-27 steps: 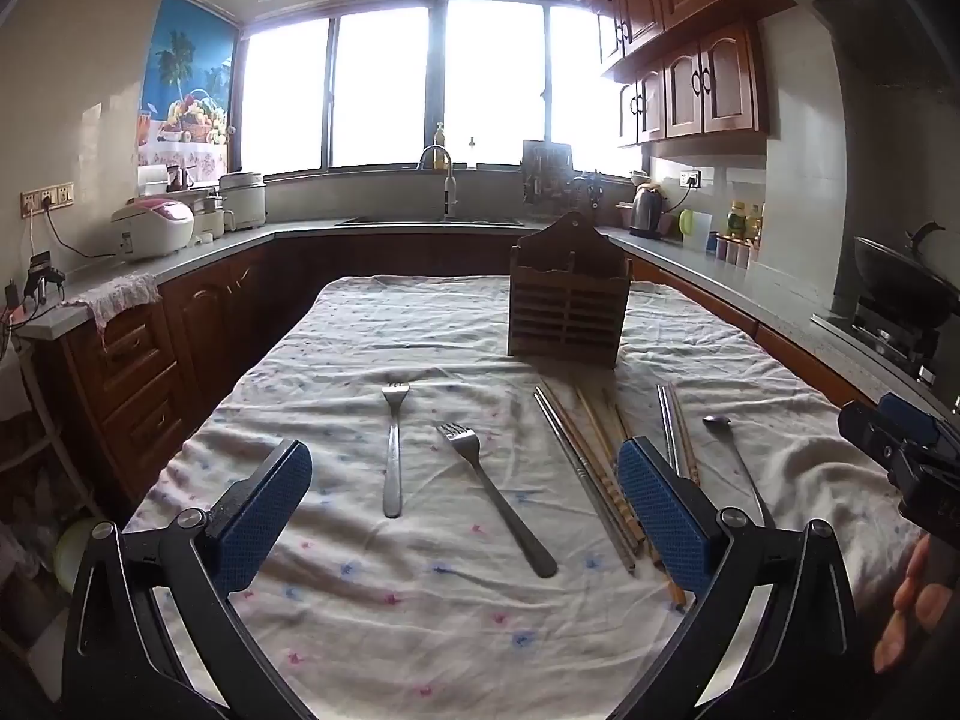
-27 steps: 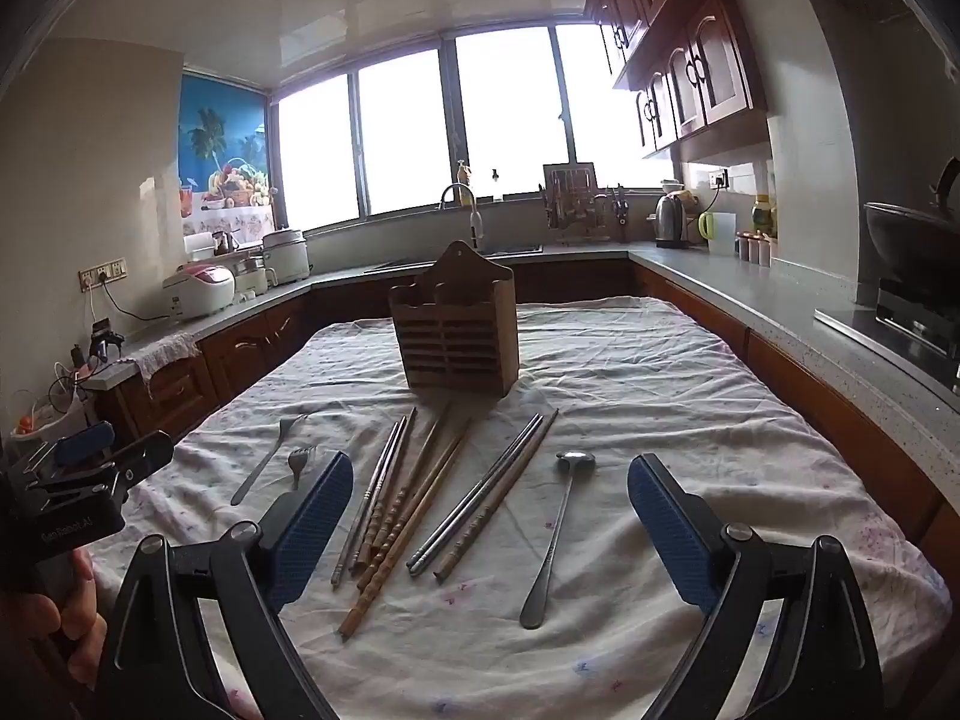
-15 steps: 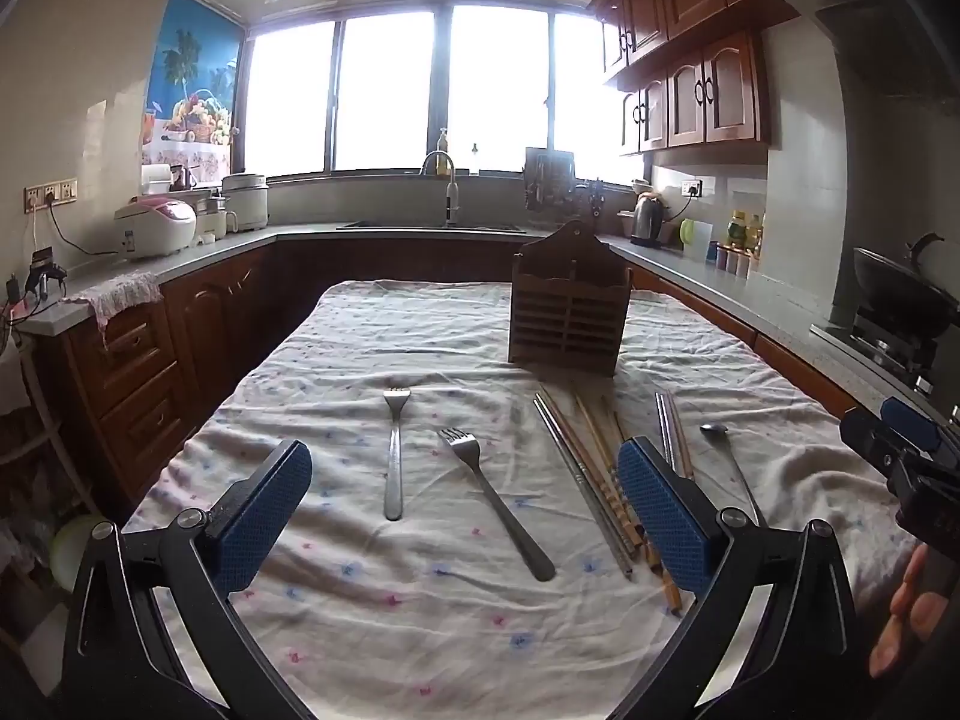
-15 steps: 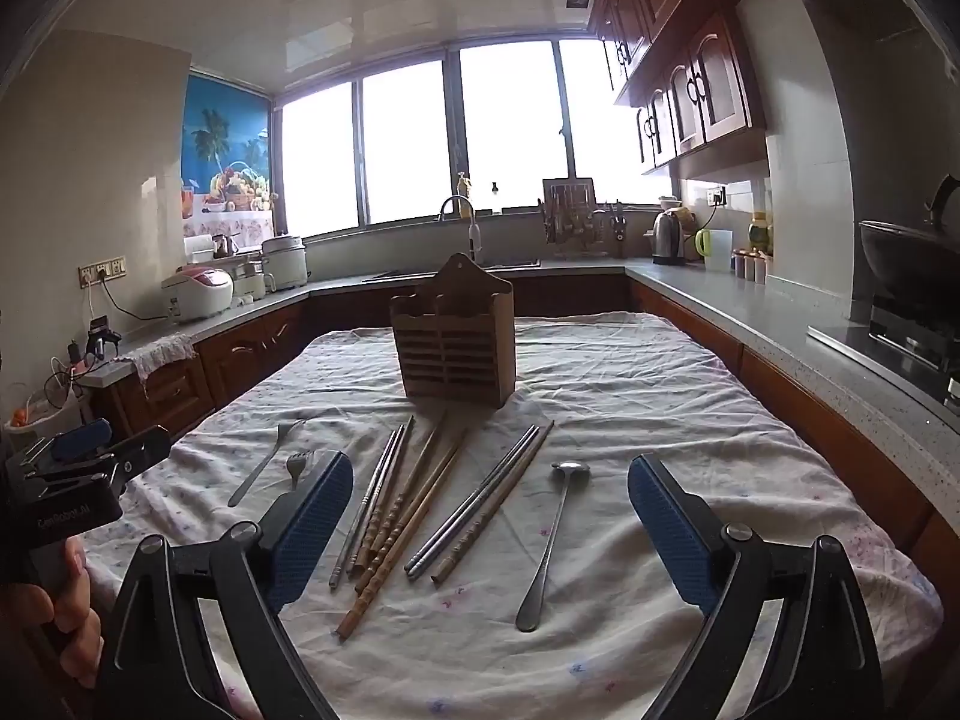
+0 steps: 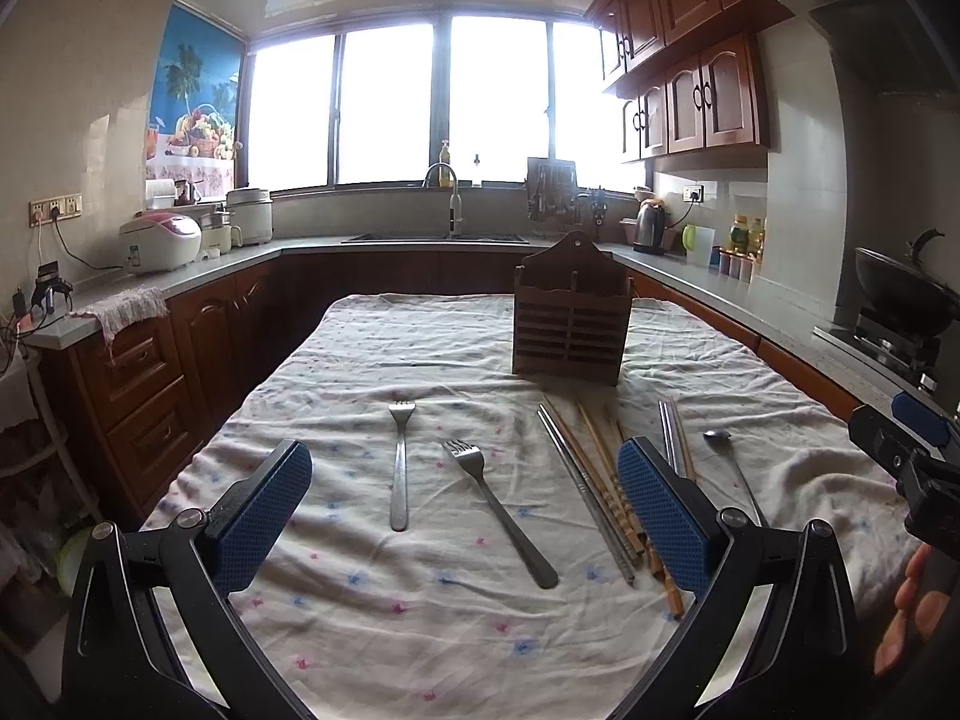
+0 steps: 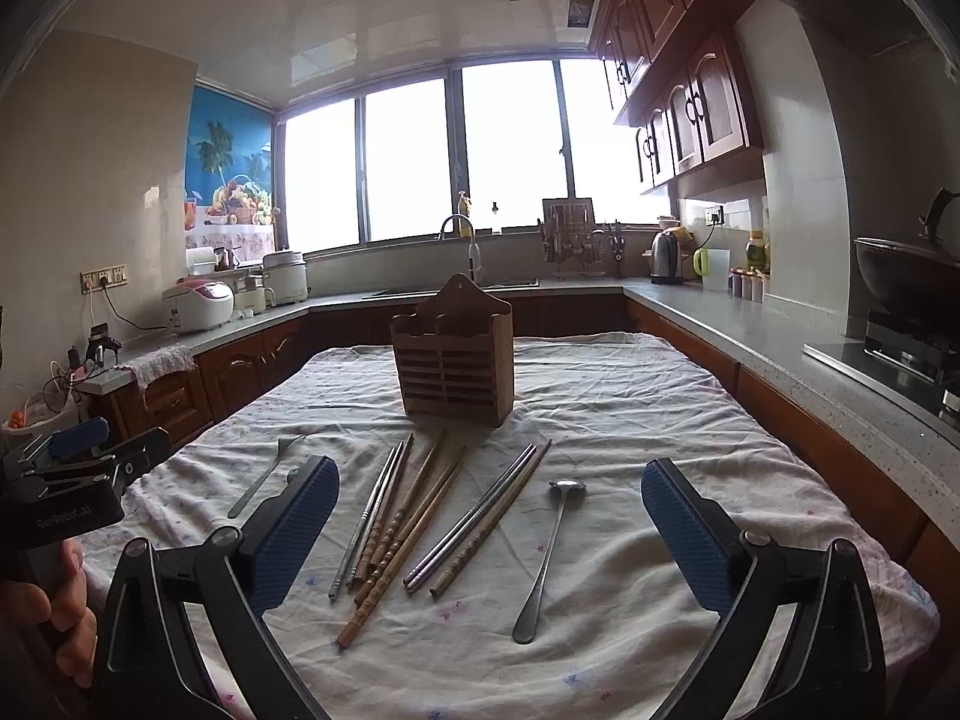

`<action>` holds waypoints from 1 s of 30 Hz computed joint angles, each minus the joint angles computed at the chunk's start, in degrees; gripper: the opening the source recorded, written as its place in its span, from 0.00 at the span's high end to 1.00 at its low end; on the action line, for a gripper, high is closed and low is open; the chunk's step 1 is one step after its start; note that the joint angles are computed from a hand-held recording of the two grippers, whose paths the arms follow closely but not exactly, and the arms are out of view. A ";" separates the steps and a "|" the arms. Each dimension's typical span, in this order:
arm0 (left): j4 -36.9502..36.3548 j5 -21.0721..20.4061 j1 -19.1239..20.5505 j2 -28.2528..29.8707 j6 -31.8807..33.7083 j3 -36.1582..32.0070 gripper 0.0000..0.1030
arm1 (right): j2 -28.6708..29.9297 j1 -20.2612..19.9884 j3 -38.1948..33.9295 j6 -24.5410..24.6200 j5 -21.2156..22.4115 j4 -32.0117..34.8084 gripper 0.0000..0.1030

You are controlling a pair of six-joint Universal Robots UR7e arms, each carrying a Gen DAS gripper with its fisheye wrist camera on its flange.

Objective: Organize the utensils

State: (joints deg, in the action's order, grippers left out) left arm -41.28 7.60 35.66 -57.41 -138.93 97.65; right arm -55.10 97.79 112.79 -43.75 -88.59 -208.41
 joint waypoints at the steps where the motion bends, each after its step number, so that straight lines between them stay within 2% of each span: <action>1: 0.20 -0.01 -0.04 0.02 -0.11 -0.06 0.00 | 0.06 0.03 -0.12 0.02 -0.14 0.17 0.01; 15: -3.05 0.26 -0.11 -0.51 2.78 0.88 0.00 | 0.33 -0.11 0.15 -0.08 0.54 -0.20 0.01; 30: -2.24 0.47 -0.04 -0.35 2.15 0.60 0.00 | -0.02 0.06 0.61 0.03 0.95 0.01 0.01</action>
